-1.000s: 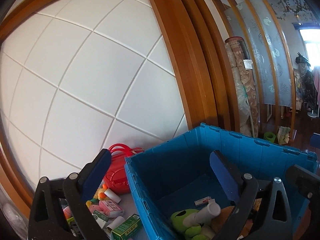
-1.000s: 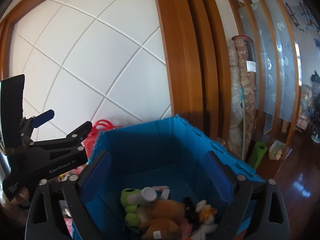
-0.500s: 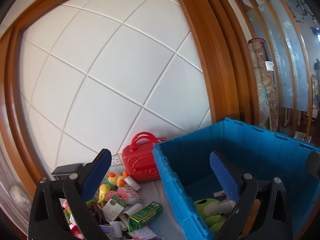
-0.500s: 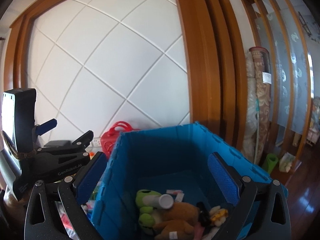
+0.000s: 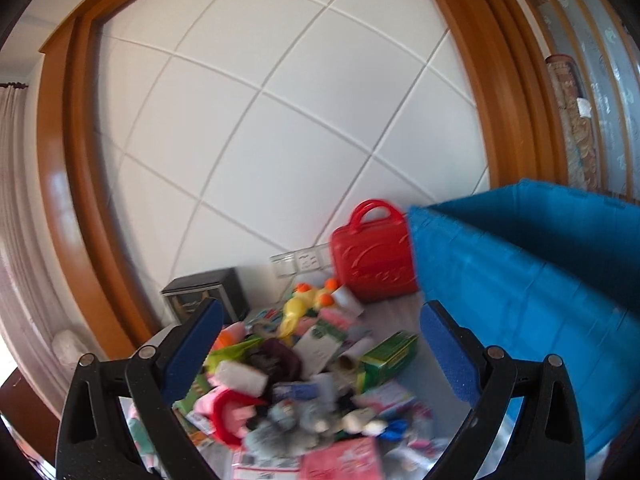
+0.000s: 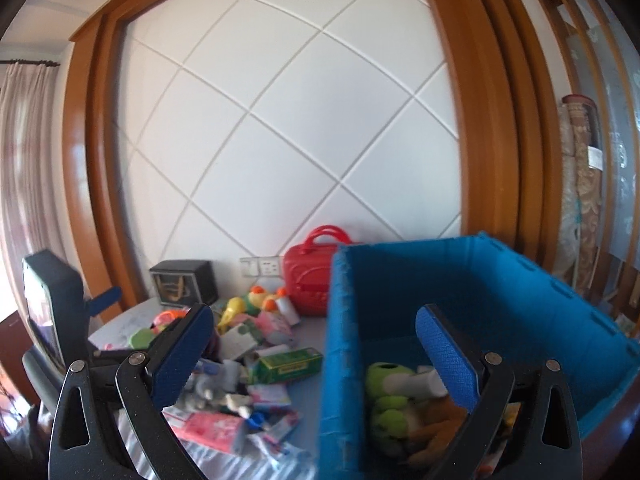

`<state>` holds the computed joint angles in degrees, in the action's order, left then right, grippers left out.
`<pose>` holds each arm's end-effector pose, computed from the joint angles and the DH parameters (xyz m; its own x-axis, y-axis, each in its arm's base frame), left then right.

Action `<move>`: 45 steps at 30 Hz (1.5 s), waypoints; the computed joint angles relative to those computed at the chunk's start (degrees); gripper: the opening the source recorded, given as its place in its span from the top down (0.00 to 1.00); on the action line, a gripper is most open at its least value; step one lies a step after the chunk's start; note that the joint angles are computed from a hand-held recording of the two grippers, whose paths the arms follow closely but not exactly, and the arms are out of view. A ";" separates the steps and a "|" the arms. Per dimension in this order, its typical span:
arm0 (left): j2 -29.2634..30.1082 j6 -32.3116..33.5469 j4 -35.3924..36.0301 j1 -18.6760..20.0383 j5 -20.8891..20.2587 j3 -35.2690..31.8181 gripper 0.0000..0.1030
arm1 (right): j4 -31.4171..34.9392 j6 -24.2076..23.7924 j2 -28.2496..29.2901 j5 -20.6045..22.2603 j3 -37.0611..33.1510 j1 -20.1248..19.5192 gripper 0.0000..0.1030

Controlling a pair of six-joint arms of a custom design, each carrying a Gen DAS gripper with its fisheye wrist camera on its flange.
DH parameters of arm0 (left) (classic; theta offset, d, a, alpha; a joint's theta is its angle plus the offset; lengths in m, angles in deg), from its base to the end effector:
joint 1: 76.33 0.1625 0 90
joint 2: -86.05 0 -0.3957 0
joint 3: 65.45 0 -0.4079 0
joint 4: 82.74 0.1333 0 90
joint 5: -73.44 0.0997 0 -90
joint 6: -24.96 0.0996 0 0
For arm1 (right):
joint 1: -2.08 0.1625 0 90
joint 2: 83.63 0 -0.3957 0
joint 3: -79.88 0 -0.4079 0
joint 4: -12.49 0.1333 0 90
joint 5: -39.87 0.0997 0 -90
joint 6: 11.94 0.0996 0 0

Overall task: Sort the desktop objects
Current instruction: 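Move both tools back over the pile on the bed, then grasp the pink tissue pack with the right tool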

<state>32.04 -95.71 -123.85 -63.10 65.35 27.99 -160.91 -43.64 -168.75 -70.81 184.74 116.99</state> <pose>-0.4692 -0.3485 0.1235 -0.4995 -0.1912 -0.8449 0.7863 0.3092 -0.5348 0.3187 -0.4533 0.4670 -0.7372 -0.3025 0.6042 -0.6749 0.2862 -0.6801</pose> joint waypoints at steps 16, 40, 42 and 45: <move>-35.92 22.86 -19.67 0.37 -11.86 37.31 0.03 | 8.91 6.48 15.28 -1.06 3.06 1.54 0.00; -36.82 26.59 -30.93 3.45 -20.23 42.26 0.03 | 13.04 -6.44 44.28 -18.75 -19.06 -6.52 0.02; -37.05 26.48 -30.62 3.59 -20.39 42.16 0.03 | 14.54 -7.22 46.90 -23.62 -22.20 -5.79 0.02; -37.79 27.05 -31.41 4.28 -19.76 42.37 0.03 | 26.59 -3.82 46.23 -26.43 -23.70 -5.44 0.02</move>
<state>-5.75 -68.66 -155.26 -58.82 45.59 70.36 -134.32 -47.46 -122.51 -97.23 161.04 111.55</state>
